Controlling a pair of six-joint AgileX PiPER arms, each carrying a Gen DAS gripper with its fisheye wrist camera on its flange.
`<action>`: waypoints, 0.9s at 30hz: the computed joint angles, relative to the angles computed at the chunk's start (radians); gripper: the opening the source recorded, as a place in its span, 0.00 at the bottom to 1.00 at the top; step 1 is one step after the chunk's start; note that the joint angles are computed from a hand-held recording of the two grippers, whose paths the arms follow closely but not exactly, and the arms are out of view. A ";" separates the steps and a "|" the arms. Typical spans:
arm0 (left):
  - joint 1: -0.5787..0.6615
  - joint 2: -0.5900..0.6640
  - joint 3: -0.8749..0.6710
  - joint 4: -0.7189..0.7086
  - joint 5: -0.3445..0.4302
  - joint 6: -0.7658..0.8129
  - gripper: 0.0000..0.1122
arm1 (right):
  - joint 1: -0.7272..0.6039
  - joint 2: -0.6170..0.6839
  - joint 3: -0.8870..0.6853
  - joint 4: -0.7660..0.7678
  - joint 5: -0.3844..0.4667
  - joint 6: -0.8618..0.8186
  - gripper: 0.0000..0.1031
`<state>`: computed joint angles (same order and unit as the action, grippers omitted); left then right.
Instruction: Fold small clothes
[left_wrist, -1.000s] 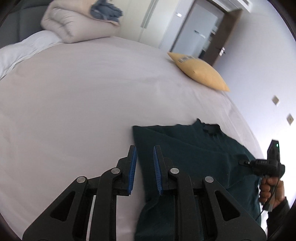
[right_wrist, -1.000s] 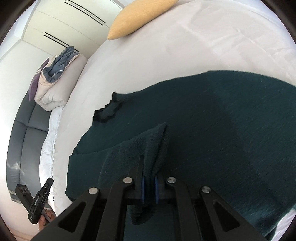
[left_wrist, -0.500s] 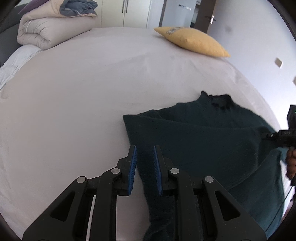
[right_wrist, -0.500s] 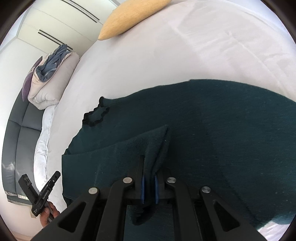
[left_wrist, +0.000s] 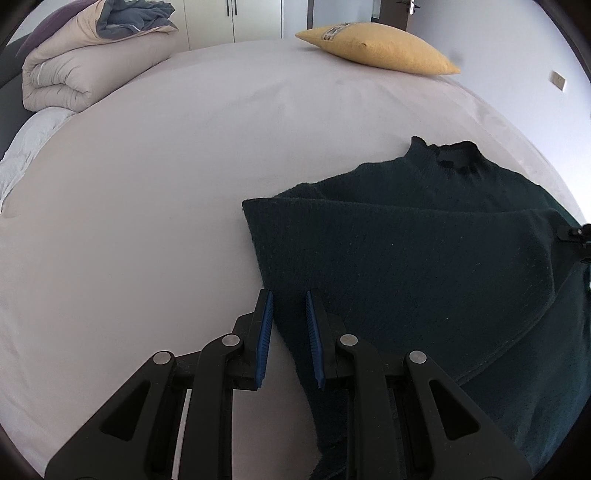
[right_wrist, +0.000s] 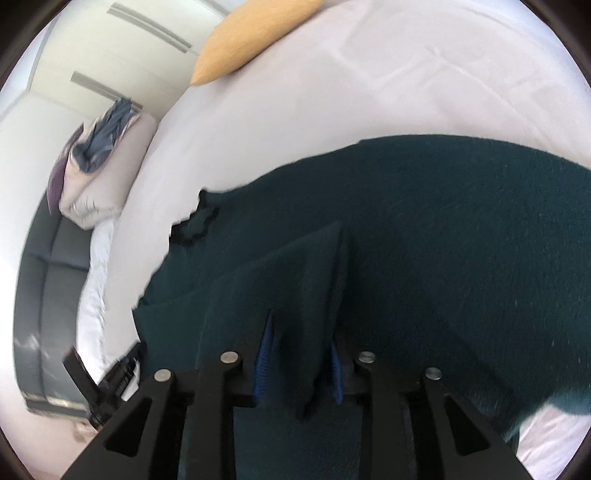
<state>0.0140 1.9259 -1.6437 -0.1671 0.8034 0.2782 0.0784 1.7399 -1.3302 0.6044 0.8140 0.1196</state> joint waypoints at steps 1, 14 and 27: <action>-0.004 -0.003 0.007 0.008 -0.008 -0.005 0.16 | 0.013 0.002 -0.010 -0.021 0.013 0.000 0.27; -0.042 -0.069 0.125 0.111 -0.096 -0.060 0.16 | 0.035 0.030 -0.066 -0.204 -0.002 0.094 0.09; -0.128 -0.139 0.141 0.321 -0.131 -0.240 0.16 | 0.033 -0.015 0.021 -0.184 -0.087 0.028 0.09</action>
